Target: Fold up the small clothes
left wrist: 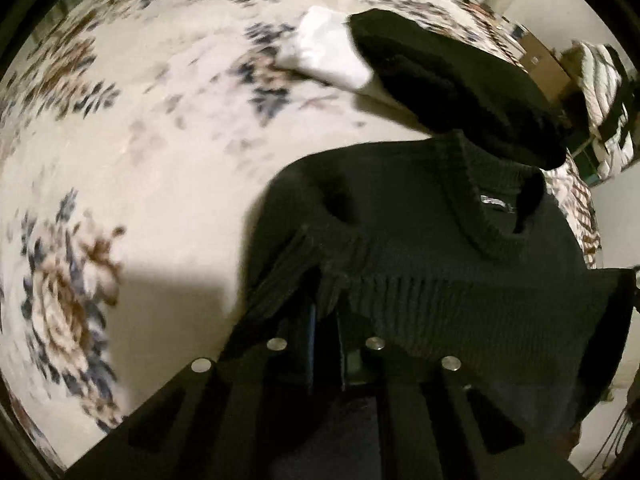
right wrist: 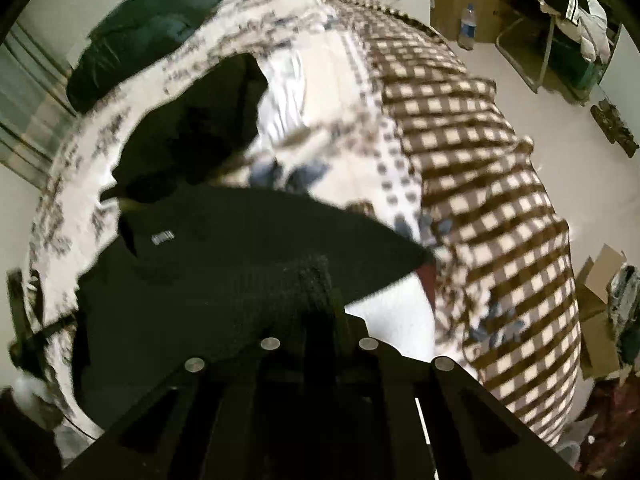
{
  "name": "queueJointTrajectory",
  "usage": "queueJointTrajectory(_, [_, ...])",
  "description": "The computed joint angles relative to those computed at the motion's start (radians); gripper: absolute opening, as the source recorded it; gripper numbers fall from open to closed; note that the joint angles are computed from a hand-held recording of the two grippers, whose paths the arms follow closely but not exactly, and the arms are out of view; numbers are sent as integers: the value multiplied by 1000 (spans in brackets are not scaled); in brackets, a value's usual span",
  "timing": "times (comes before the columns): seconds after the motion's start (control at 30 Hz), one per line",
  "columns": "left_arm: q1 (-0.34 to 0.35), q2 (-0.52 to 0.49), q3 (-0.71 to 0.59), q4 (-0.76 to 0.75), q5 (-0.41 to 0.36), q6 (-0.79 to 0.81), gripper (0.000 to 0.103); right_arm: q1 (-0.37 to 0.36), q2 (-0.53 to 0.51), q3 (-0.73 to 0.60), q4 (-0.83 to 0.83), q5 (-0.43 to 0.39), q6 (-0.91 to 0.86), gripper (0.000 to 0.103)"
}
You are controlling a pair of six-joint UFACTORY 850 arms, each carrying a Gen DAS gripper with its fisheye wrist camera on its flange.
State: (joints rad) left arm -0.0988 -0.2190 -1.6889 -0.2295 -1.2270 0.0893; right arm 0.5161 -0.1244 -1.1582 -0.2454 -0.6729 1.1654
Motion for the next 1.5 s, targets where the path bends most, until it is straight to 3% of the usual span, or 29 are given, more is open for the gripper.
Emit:
queueJointTrajectory(0.13, [24,-12,18,-15,-3,-34,8,-52,-61,-6,109,-4,-95,9])
queueJointTrajectory(0.23, [-2,-29,-2,17,-5,-28,8,-74,-116,-5,175,-11,-170,9])
queueJointTrajectory(0.37, [-4,-45,-28,12,-39,-29,11,-115,-108,41,349,56,-266,13])
queueJointTrajectory(0.43, [16,-59,-63,-37,-84,-42,17,-131,-68,75,434,87,-302,31])
queueJointTrajectory(0.47, [25,-61,-74,-53,-95,-47,29,-132,-50,86,443,99,-303,36])
queueJointTrajectory(0.5, [32,-62,-95,-67,-108,-61,51,-127,-26,96,433,106,-291,47])
queueJointTrajectory(0.53, [34,-66,-113,-66,-115,-69,64,-121,-16,95,416,99,-278,65])
queueJointTrajectory(0.57, [36,-66,-131,-71,-116,-73,83,-116,-10,86,398,78,-272,76])
queueJointTrajectory(0.6, [38,-67,-152,-82,-113,-71,85,-110,-8,74,384,60,-282,91])
queueJointTrajectory(0.63, [35,-77,-184,-88,-114,-66,85,-107,-11,60,383,50,-304,93])
queueJointTrajectory(0.8, [-35,-221,-392,-56,-153,-34,85,-94,-144,-132,315,-63,-428,93])
queueJointTrajectory(1.03, [-148,-528,-742,36,-356,90,85,-97,-534,-616,337,-240,-692,93])
queueJointTrajectory(1.1, [-168,-577,-787,45,-390,120,85,-95,-636,-744,335,-310,-748,93])
queueJointTrajectory(1.17, [-182,-574,-753,62,-370,155,85,-99,-706,-828,364,-363,-814,90])
queueJointTrajectory(1.2, [-185,-552,-711,67,-336,174,77,-96,-724,-848,360,-372,-834,73])
queueJointTrajectory(1.23, [-184,-525,-667,53,-299,202,64,-91,-730,-856,342,-372,-845,45])
queueJointTrajectory(1.27, [-180,-500,-632,34,-268,229,30,-84,-725,-850,302,-368,-830,27])
queueJointTrajectory(1.3, [-179,-476,-603,40,-239,242,16,-85,-707,-827,304,-343,-824,19])
queueJointTrajectory(1.5, [-122,-314,-447,-79,-149,286,10,-84,-462,-529,383,-85,-811,13])
